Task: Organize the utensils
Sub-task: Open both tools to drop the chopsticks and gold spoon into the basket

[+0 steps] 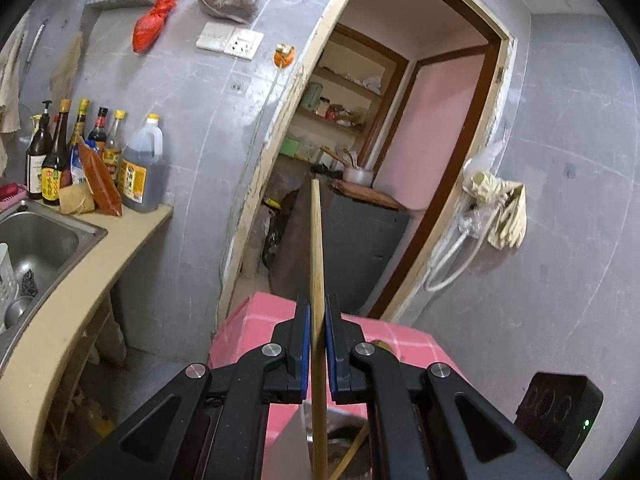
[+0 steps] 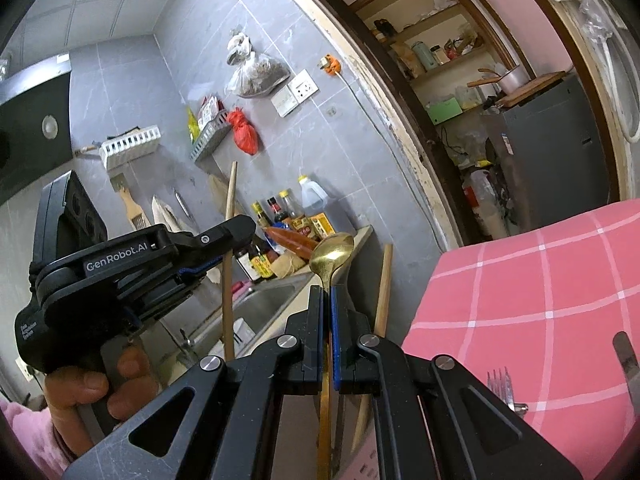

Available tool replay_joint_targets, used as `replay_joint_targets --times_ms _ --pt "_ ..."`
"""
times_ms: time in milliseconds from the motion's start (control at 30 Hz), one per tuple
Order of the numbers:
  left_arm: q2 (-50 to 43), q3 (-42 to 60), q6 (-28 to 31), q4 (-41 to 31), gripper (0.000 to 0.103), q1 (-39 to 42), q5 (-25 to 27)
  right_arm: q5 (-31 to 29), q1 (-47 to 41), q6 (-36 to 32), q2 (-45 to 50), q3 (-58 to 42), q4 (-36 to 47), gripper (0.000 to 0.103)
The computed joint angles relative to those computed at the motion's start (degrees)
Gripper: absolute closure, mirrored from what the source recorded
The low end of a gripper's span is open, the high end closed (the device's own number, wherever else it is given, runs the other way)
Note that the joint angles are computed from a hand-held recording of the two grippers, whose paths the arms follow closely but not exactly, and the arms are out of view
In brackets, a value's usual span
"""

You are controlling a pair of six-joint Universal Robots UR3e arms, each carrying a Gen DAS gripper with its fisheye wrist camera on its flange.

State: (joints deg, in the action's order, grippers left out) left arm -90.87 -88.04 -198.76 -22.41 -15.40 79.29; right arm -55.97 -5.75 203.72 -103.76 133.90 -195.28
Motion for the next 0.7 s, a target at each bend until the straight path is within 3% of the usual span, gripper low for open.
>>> replay_joint_targets --times_ms 233,333,400,467,567,700 --pt "4.42 -3.04 2.56 -7.29 0.094 3.09 -5.40 0.69 -1.07 -5.63 -7.64 0.13 12.21 0.095" --pt "6.14 -3.88 3.44 -9.99 0.090 4.31 -6.99 0.70 -2.30 -6.44 -12.37 0.80 16.40 0.084" --pt "7.26 -4.16 3.80 -11.62 0.082 5.10 -8.03 0.39 -3.28 -6.65 -15.74 0.88 19.62 0.077" --pt "8.38 -4.65 3.70 -12.14 0.067 5.41 -8.19 -0.35 -3.96 -7.00 -19.04 0.35 23.56 0.074" --pt "9.61 -5.00 3.21 -12.10 0.055 5.11 -7.52 -1.55 -6.38 -8.62 -26.06 -0.60 31.80 0.064" --pt "9.37 -3.34 2.80 -11.73 0.037 1.06 -1.71 -0.43 -12.14 -12.09 -34.84 -3.82 44.36 0.044"
